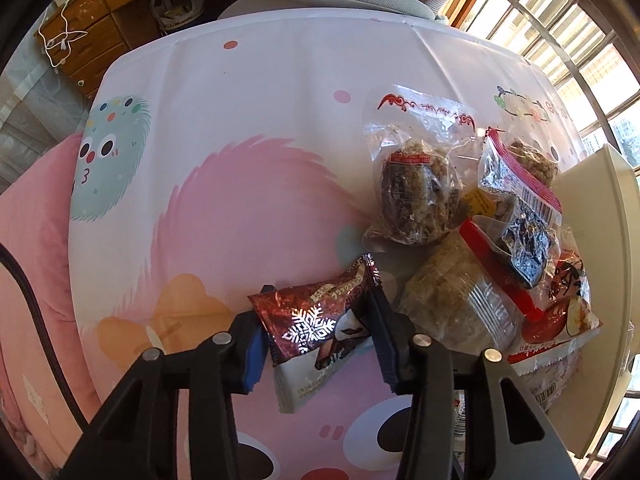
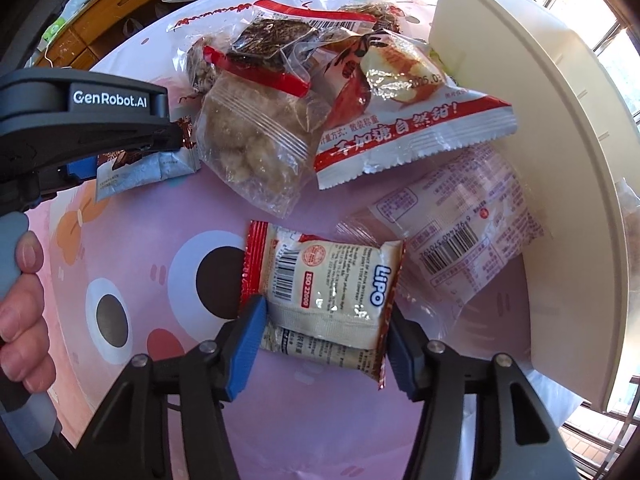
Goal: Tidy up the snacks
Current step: 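Grasp the red-white LIPO pack with right tool while left tool grasps brown chocolate wrapper, then carry the LIPO pack and chocolate wrapper into the white tray and open both tools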
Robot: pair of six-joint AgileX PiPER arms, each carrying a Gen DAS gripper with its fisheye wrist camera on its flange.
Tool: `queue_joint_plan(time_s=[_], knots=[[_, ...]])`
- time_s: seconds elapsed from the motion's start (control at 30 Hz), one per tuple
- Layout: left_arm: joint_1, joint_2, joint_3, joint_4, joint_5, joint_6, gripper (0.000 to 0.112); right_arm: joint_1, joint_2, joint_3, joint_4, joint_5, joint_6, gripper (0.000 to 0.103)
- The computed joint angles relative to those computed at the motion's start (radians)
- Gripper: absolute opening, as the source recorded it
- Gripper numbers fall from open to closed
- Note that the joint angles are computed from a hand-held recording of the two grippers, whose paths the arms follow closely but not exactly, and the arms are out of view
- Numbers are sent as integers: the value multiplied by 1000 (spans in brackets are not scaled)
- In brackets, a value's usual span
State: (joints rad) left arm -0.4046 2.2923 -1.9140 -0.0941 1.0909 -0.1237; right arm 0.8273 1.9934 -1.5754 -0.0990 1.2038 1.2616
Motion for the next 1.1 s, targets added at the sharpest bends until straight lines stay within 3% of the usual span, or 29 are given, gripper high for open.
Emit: queue_joint_plan(time_s=[0.1, 0.4, 0.77, 1.1], knots=[[-15, -4, 1, -10, 6, -11, 24, -8, -34, 39, -2, -20, -15, 50], [-50, -51, 62, -7, -16, -31, 20, -20, -102, 148, 5, -95, -71, 49], [-33, -278, 319, -10, -91, -22, 19, 28, -197, 227, -6, -124, 0, 49], [-21, -573, 585, -8, -127, -5, 19, 149, -375, 292, -155, -72, 204, 49]])
